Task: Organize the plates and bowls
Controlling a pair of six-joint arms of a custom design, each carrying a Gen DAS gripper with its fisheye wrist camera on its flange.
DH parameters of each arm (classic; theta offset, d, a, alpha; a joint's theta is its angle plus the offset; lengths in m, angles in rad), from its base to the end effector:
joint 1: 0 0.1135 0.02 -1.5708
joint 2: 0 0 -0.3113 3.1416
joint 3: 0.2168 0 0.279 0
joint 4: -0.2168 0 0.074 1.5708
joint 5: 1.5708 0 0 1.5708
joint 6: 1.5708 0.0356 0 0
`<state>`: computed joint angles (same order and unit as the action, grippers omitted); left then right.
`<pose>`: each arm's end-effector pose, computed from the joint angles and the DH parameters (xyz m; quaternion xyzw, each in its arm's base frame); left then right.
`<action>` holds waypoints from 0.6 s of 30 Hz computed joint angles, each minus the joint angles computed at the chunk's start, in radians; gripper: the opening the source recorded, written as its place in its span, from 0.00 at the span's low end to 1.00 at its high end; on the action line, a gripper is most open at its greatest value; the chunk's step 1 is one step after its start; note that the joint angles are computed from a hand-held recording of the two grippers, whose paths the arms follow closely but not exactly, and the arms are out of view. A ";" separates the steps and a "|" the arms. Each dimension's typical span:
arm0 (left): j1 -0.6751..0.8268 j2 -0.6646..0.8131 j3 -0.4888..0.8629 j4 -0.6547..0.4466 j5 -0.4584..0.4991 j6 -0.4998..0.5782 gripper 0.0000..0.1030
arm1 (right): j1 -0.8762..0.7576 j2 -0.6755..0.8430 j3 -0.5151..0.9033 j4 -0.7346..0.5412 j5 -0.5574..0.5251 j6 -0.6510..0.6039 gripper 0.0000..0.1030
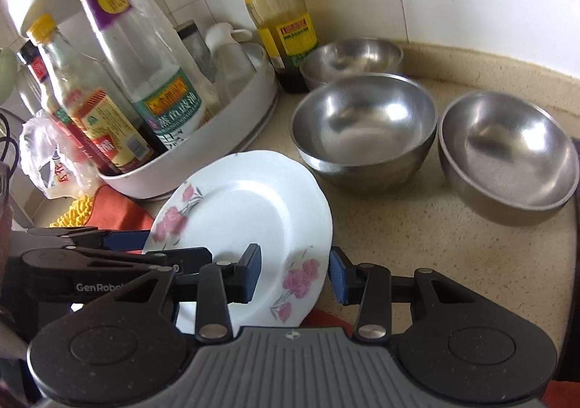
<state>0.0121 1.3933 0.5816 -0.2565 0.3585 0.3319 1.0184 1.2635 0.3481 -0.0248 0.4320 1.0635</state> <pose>0.2479 -0.0095 0.1695 0.1955 0.9339 -0.1283 0.2706 0.1188 0.1643 0.1449 0.0874 0.9269 0.1584 0.3289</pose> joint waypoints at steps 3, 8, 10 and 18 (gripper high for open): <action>-0.001 -0.035 -0.004 -0.015 -0.002 -0.010 0.80 | 0.000 -0.012 -0.003 -0.009 -0.010 0.021 0.39; 0.023 -0.092 -0.004 -0.055 0.010 -0.014 0.80 | 0.034 -0.082 -0.006 -0.039 0.024 0.034 0.39; 0.037 -0.123 -0.003 -0.077 0.020 -0.013 0.80 | 0.048 -0.103 0.001 -0.060 0.038 0.035 0.39; 0.076 -0.252 -0.026 -0.161 0.040 0.005 0.80 | 0.149 -0.175 0.018 -0.160 0.088 0.109 0.39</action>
<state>0.0884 1.1414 0.5554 -0.4179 0.3986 0.3369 1.1670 1.0880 0.3662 -0.1851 0.5200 1.1721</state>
